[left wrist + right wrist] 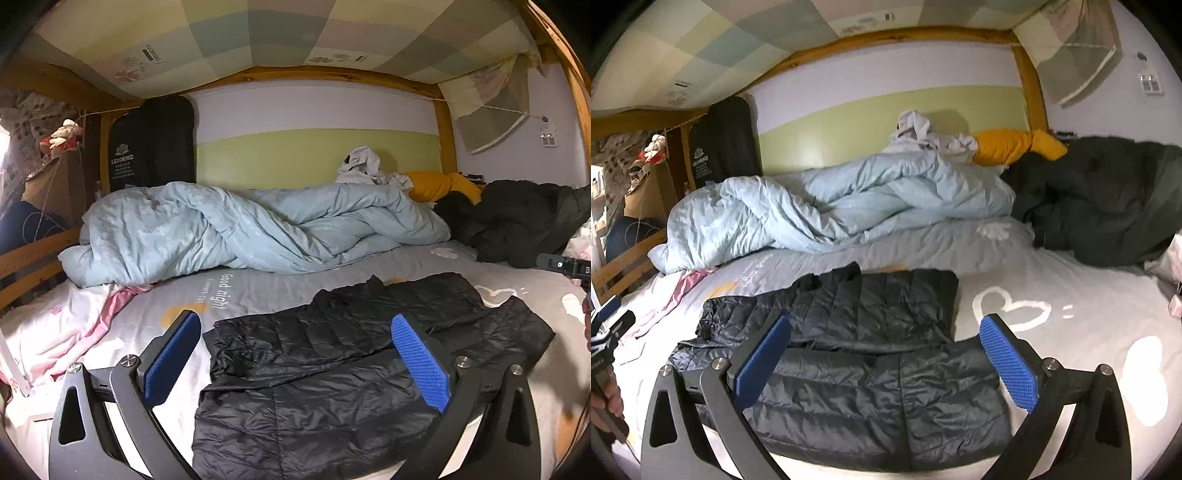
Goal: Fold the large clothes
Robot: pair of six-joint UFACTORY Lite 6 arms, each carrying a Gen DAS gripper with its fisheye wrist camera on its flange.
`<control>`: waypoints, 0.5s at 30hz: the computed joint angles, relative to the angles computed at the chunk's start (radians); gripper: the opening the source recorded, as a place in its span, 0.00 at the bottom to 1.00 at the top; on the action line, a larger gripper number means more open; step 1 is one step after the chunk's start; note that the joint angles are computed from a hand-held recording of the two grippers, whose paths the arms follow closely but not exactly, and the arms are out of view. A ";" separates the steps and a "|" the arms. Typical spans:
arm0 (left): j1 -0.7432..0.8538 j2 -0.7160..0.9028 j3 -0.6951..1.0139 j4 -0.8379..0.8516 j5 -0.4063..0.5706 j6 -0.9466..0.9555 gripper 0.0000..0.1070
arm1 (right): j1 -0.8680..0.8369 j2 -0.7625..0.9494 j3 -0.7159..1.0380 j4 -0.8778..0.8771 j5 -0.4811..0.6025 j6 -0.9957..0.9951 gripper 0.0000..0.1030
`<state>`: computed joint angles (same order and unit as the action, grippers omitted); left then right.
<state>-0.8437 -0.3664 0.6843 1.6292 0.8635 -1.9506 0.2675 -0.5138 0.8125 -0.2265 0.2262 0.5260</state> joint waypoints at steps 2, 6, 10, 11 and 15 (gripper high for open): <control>-0.018 0.007 -0.001 -0.010 0.015 -0.004 0.96 | -0.007 0.006 -0.003 0.040 -0.006 -0.032 1.00; -0.006 0.027 -0.008 -0.035 -0.017 -0.025 0.96 | 0.007 0.027 0.003 -0.033 0.010 0.036 1.00; 0.044 0.074 0.004 -0.058 -0.099 -0.029 0.96 | 0.050 0.039 0.004 -0.174 0.027 0.164 1.00; 0.058 0.092 0.010 -0.059 -0.114 -0.032 0.96 | 0.062 0.042 0.003 -0.219 0.030 0.206 1.00; 0.117 0.231 0.047 -0.021 -0.161 -0.093 0.96 | 0.110 0.122 0.011 -0.383 0.041 0.357 1.00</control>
<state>-0.7263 -0.1356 0.7315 1.6081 0.7023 -2.0441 0.3772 -0.3915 0.8232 -0.6090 0.2673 0.8827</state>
